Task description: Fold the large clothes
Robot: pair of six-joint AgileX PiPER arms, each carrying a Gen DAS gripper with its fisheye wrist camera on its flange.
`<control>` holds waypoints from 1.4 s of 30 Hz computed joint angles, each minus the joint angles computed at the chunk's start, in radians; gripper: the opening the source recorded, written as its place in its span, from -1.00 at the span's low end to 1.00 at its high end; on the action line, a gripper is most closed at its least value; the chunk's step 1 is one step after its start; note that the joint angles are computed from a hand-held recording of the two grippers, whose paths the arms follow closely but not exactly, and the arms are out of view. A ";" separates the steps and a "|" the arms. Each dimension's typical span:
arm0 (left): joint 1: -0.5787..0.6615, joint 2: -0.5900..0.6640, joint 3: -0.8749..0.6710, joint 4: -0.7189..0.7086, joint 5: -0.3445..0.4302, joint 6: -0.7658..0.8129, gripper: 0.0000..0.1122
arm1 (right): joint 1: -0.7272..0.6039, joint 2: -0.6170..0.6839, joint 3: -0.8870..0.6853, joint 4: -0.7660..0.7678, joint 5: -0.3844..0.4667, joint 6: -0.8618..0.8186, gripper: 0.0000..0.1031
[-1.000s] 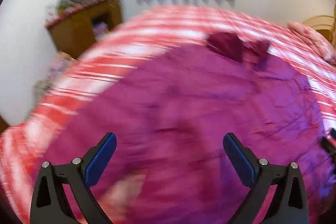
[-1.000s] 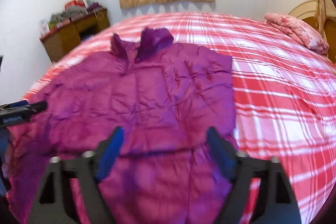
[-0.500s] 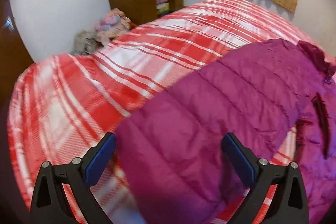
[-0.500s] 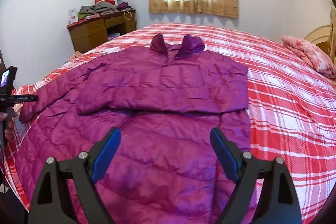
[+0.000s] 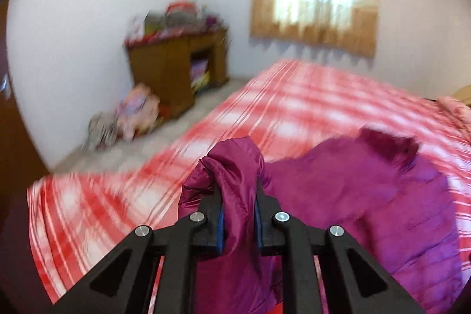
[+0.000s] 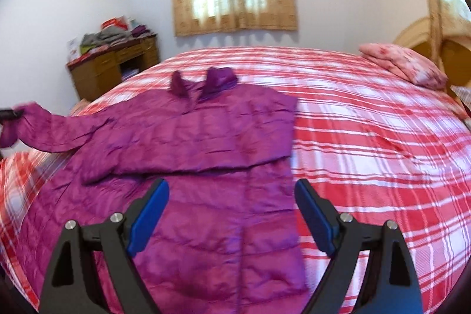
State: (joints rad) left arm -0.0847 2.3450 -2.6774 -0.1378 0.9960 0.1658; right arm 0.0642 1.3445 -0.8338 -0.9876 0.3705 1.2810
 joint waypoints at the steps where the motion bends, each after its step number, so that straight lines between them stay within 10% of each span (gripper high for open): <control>1: -0.037 -0.056 0.078 -0.008 -0.054 0.020 -0.74 | -0.018 -0.007 0.006 0.000 -0.009 0.009 0.73; 12: -0.431 -0.163 0.390 0.112 -0.273 0.054 -0.67 | -0.128 -0.061 0.082 0.064 -0.090 -0.044 0.73; 16: -0.521 -0.128 0.377 0.180 -0.262 0.015 0.28 | -0.190 -0.059 0.095 0.229 -0.128 -0.219 0.73; 24: -0.478 -0.350 0.787 0.217 -0.658 -0.008 0.77 | -0.227 -0.043 0.059 0.490 -0.109 -0.495 0.73; 36: -0.281 0.056 0.342 0.412 -0.254 -0.266 0.77 | -0.175 0.152 -0.271 1.216 0.053 -1.224 0.70; 42: -0.278 0.143 0.253 0.424 -0.191 -0.278 0.77 | -0.171 0.398 -0.489 1.336 0.173 -1.285 -0.20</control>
State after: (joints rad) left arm -0.3627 2.4878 -2.4241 0.2861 0.8045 -0.1118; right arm -0.1072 1.7422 -1.3227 0.3480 0.5433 -0.0042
